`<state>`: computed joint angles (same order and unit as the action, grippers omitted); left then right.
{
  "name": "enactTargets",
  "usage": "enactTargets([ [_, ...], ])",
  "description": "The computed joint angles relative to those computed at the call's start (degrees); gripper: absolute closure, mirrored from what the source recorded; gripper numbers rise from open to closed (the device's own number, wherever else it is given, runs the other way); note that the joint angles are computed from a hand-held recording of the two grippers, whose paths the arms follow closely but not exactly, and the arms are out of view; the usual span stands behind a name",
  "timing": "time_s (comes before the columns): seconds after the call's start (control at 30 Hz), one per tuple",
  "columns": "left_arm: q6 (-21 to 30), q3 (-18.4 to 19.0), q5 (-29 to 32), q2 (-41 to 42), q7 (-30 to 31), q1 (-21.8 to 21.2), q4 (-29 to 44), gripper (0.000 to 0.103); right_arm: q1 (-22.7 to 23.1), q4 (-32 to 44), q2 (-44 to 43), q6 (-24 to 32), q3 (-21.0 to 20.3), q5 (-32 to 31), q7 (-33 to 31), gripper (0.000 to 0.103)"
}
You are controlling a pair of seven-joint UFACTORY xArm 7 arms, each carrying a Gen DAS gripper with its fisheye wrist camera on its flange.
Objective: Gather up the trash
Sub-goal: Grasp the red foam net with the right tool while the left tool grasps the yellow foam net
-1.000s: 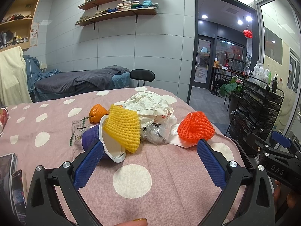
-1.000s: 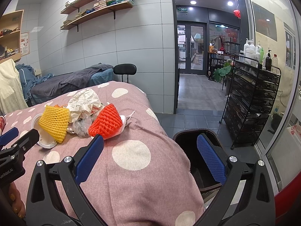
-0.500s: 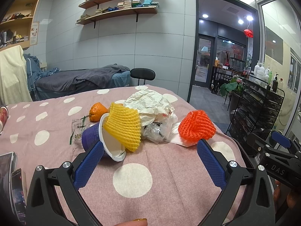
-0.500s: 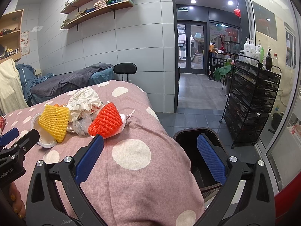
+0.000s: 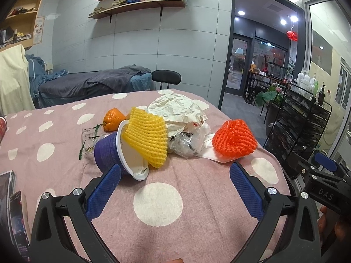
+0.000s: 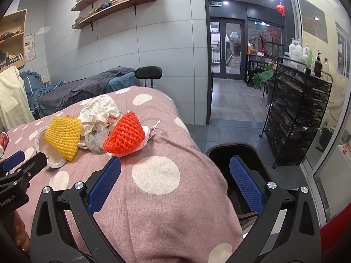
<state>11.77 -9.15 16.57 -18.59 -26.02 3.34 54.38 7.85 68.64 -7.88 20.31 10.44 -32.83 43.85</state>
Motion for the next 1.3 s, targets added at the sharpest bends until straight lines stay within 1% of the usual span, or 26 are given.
enactTargets([
  [0.07, 0.5, 1.2, -1.2, 0.2, 1.1, -0.8, -0.3, 0.006, 0.6, 0.9, 1.0, 0.6, -0.3, 1.7, -2.0, 0.005],
  [0.27, 4.4, 3.3, -3.9, -0.5, 2.8, -1.3, 0.2, 0.006, 3.9, 5.6, 5.8, 3.4, -2.0, 12.0, -13.9, 0.005],
  [0.33, 5.9, 4.0, -5.0, -0.7, 3.3, -1.5, 0.3, 0.006, 4.8, 7.6, 7.4, 4.4, -2.2, 14.5, -17.4, 0.005],
  [0.4, 6.9, 4.1, -5.2, -1.1, 3.2, -1.0, 0.4, 0.006, 5.6, 9.3, 8.7, 5.4, -2.5, 15.2, -19.4, 0.005],
  [0.47, 7.4, 3.6, -4.0, -1.2, 2.6, 0.1, 0.6, 0.006, 6.2, 10.9, 9.9, 5.6, -2.7, 16.1, -21.0, 0.005],
  [0.57, 8.0, 4.1, -3.5, 0.2, 4.1, 0.1, 2.9, 0.006, 7.2, 13.3, 11.6, 6.4, -3.0, 16.4, -23.0, 0.005],
  [0.63, 8.4, 5.3, -5.1, 1.5, 6.6, -1.3, 4.9, 0.006, 7.6, 15.6, 13.3, 7.5, -3.2, 17.6, -24.5, 0.005],
  [0.73, 10.3, 7.5, -9.0, 4.1, 11.3, -3.1, 9.1, 0.006, 7.9, 19.7, 16.0, 10.3, -3.4, 21.2, -28.1, 0.005],
  [0.77, 10.9, 7.6, -9.3, 4.7, 12.1, -3.2, 10.3, 0.006, 8.2, 21.1, 16.9, 11.0, -3.7, 21.3, -28.4, 0.005],
  [0.8, 10.8, 8.5, -10.6, 5.8, 14.2, -3.5, 11.4, 0.006, 8.5, 22.2, 17.7, 11.5, -4.0, 21.0, -28.7, 0.006],
  [0.87, 11.3, 8.3, -10.7, 7.0, 15.3, -3.3, 12.9, 0.006, 9.1, 24.8, 19.5, 12.6, -4.5, 20.3, -29.3, 0.008],
  [0.93, 12.7, 8.6, -12.2, 8.3, 17.4, -3.8, 14.7, 0.006, 9.5, 28.0, 21.7, 14.3, -4.6, 20.6, -31.0, 0.018],
  [0.97, 13.4, 8.8, -13.1, 8.9, 18.6, -4.1, 15.5, 0.006, 9.5, 29.7, 23.0, 15.3, -4.5, 21.4, -32.4, 0.021],
  [1.0, 14.0, 8.9, -13.8, 9.6, 19.6, -4.1, 16.5, 0.006, 9.8, 31.3, 24.1, 16.1, -4.5, 21.8, -33.3, 0.025],
  [1.03, 14.7, 8.9, -14.0, 10.3, 20.0, -4.1, 17.6, 0.006, 10.1, 33.0, 25.3, 17.0, -4.7, 22.0, -34.0, 0.032],
  [1.07, 15.5, 8.9, -14.1, 10.9, 20.3, -4.0, 18.5, 0.006, 10.4, 34.4, 26.4, 17.9, -4.9, 22.1, -34.4, 0.036],
  [1.13, 18.2, 9.3, -15.6, 12.3, 22.2, -4.0, 21.2, 0.006, 10.8, 36.6, 27.9, 19.2, -5.1, 22.7, -35.4, 0.052],
  [1.17, 19.5, 9.5, -16.5, 13.0, 23.3, -4.0, 22.4, 0.006, 10.9, 37.4, 28.5, 19.6, -5.3, 23.0, -35.8, 0.058],
  [1.2, 20.7, 9.6, -17.3, 13.7, 24.2, -3.9, 23.6, 0.006, 11.1, 37.9, 28.9, 20.2, -5.4, 23.2, -36.0, 0.069],
  [1.23, 21.6, 9.7, -17.8, 14.3, 24.9, -3.8, 24.5, 0.006, 11.0, 38.2, 29.1, 20.5, -5.4, 23.8, -36.5, 0.072],
  [1.3, 23.2, 10.0, -19.3, 15.6, 26.5, -3.5, 26.5, 0.006, 10.7, 37.3, 28.6, 19.7, -5.5, 25.0, -36.6, 0.075],
])
